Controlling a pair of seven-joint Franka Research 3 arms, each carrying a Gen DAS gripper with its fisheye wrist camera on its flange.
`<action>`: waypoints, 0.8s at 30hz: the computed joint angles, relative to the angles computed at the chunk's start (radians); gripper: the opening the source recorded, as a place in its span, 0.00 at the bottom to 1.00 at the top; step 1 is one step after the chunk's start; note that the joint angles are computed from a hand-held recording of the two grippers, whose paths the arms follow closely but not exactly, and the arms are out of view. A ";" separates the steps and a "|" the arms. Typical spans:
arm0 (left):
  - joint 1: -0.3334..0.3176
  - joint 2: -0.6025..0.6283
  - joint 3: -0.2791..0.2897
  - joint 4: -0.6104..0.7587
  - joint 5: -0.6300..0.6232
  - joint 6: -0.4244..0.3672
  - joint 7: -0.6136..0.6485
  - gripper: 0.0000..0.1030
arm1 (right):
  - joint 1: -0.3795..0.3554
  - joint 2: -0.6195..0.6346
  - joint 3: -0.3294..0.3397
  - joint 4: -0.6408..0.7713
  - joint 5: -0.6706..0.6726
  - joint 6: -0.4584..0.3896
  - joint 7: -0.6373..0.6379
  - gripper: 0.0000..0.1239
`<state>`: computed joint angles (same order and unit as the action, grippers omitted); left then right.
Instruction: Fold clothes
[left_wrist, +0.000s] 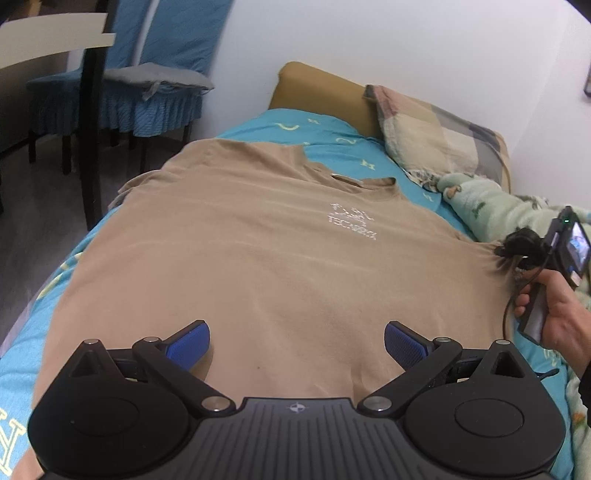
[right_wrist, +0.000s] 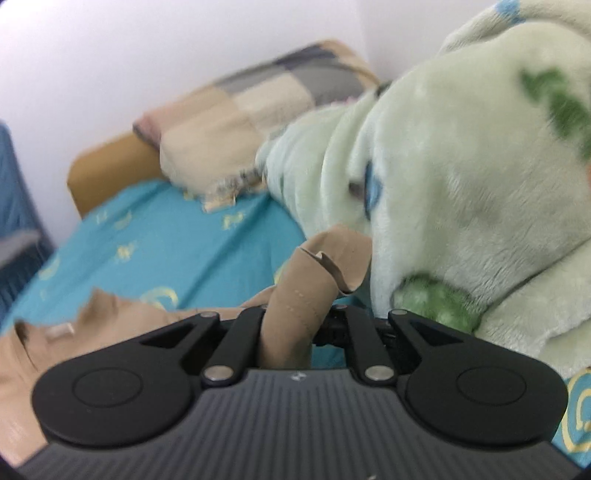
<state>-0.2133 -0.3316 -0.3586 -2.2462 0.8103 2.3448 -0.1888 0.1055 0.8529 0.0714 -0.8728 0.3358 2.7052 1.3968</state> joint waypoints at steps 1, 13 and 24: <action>-0.001 0.006 0.001 0.002 0.001 0.001 0.010 0.99 | -0.004 0.013 0.000 0.020 -0.004 -0.027 -0.003 0.22; -0.014 0.010 0.015 -0.003 -0.008 0.084 0.066 0.94 | -0.163 -0.560 0.105 -0.748 0.281 0.111 -0.355 0.71; -0.110 -0.053 0.042 -0.068 -0.328 0.269 0.344 0.83 | -0.165 -1.211 -0.102 -1.272 0.628 -0.286 -0.592 0.71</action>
<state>-0.3237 -0.3850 -0.3167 -2.3144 0.4821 2.6137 0.1556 -0.0596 -0.3579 -0.0310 -2.1451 0.9641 2.4194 0.8051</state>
